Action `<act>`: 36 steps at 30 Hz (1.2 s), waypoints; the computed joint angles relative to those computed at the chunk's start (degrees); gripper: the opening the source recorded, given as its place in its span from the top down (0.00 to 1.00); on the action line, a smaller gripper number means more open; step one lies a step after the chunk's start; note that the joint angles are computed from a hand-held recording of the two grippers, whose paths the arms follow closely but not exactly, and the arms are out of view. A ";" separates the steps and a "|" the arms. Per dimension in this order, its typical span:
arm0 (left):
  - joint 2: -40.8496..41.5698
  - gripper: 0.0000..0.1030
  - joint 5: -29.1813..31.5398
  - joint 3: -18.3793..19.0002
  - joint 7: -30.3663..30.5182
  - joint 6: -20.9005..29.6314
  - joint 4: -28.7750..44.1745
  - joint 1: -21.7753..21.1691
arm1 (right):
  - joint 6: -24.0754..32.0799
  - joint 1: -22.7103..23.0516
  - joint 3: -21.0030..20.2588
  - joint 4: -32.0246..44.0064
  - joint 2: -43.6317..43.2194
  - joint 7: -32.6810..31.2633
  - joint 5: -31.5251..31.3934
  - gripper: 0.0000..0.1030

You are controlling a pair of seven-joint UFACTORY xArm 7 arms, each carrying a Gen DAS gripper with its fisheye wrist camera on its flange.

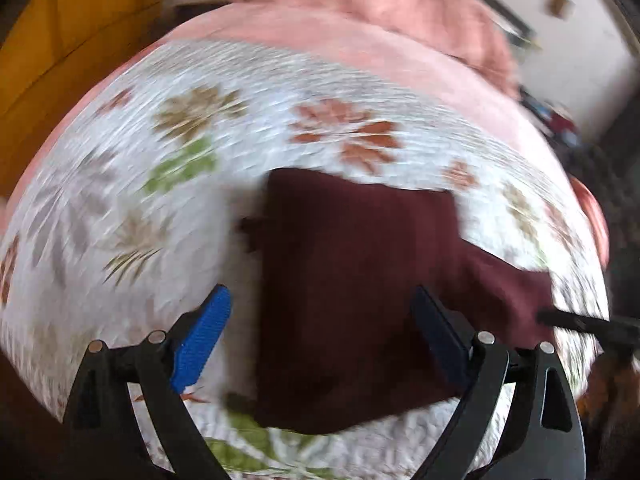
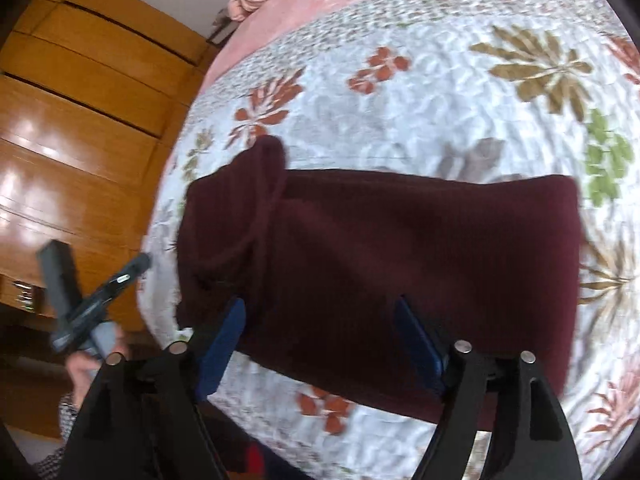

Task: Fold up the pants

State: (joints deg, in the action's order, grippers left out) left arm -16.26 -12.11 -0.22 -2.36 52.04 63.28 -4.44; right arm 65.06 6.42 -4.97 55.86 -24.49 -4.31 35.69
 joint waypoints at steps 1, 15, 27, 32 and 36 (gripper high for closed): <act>1.00 0.13 0.89 -0.02 -1.74 1.40 0.41 0.67 | 0.23 0.49 0.24 0.74 0.86 0.10 0.59 0.21; 6.19 0.12 -17.38 3.62 0.87 16.36 0.69 3.04 | 1.86 3.73 3.60 6.73 9.44 2.37 8.91 0.15; 2.35 0.12 -7.25 1.57 -1.24 12.24 -0.03 4.36 | -2.66 6.13 7.67 6.88 10.88 0.20 4.01 0.56; 1.95 0.12 -4.38 1.65 -1.32 10.92 0.03 3.80 | -4.34 7.19 7.29 6.50 9.66 -1.72 4.77 0.68; 2.00 0.12 -5.73 2.21 -1.78 10.70 0.78 3.55 | -4.39 7.59 6.17 6.99 8.00 -3.50 6.53 0.70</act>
